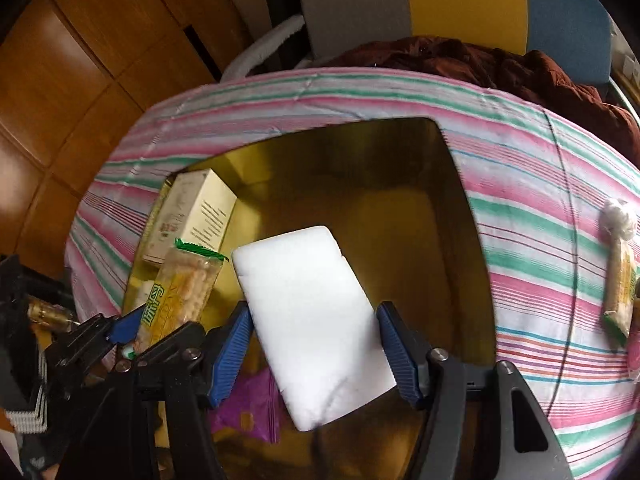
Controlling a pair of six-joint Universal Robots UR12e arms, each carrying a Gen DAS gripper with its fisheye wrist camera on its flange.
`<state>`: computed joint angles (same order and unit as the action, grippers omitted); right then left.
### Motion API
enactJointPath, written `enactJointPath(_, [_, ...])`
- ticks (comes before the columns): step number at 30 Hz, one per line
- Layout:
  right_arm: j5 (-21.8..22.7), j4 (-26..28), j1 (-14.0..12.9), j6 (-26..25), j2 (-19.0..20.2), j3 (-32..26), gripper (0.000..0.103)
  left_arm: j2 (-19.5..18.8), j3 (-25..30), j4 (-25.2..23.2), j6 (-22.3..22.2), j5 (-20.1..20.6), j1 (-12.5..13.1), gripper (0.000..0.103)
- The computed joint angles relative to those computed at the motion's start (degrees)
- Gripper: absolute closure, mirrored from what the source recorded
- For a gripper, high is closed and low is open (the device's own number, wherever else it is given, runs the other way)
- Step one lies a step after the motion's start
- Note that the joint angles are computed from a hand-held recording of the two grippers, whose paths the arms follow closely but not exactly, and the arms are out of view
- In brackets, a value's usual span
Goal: Organize objects
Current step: 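Lower the cracker packet and foam block into the gold box, opening both grippers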
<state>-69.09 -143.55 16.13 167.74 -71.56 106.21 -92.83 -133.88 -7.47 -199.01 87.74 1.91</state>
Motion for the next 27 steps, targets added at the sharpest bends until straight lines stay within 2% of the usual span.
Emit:
enactJointPath(3, [-2.61,0.05,0.86,-0.74,0.49,-0.25,0.039,-0.13,-0.16,0.26,0.23,-0.71,-0.02,0.056])
enactJointPath(8, [-3.38,1.65,1.0,-0.54,0.73,-0.34,0.038,-0.33,-0.5,0.21,0.5,-1.73,-0.21,0.056])
enactJointPath(14, [-3.09,3.0,0.66,-0.36,0.87,-0.19,0.035,-1.02,0.04,-0.92,0.28,-1.04,-0.79,0.054])
enactJointPath(20, [-0.65,4.22,0.23,-0.53,0.61,0.08,0.034,-1.18,0.4,-1.57,0.45,0.0,-1.1,0.054])
enactJointPath(25, [2.21,3.17,-0.69,-0.04,-0.05,1.11,0.027,-0.89,0.52,-1.63,0.5,0.56,-1.48,0.044])
enactJointPath(27, [2.95,2.03,-1.09,0.5,-0.48,1.67,0.025,-0.41,0.41,-1.2,0.37,1.85,-1.95,0.036])
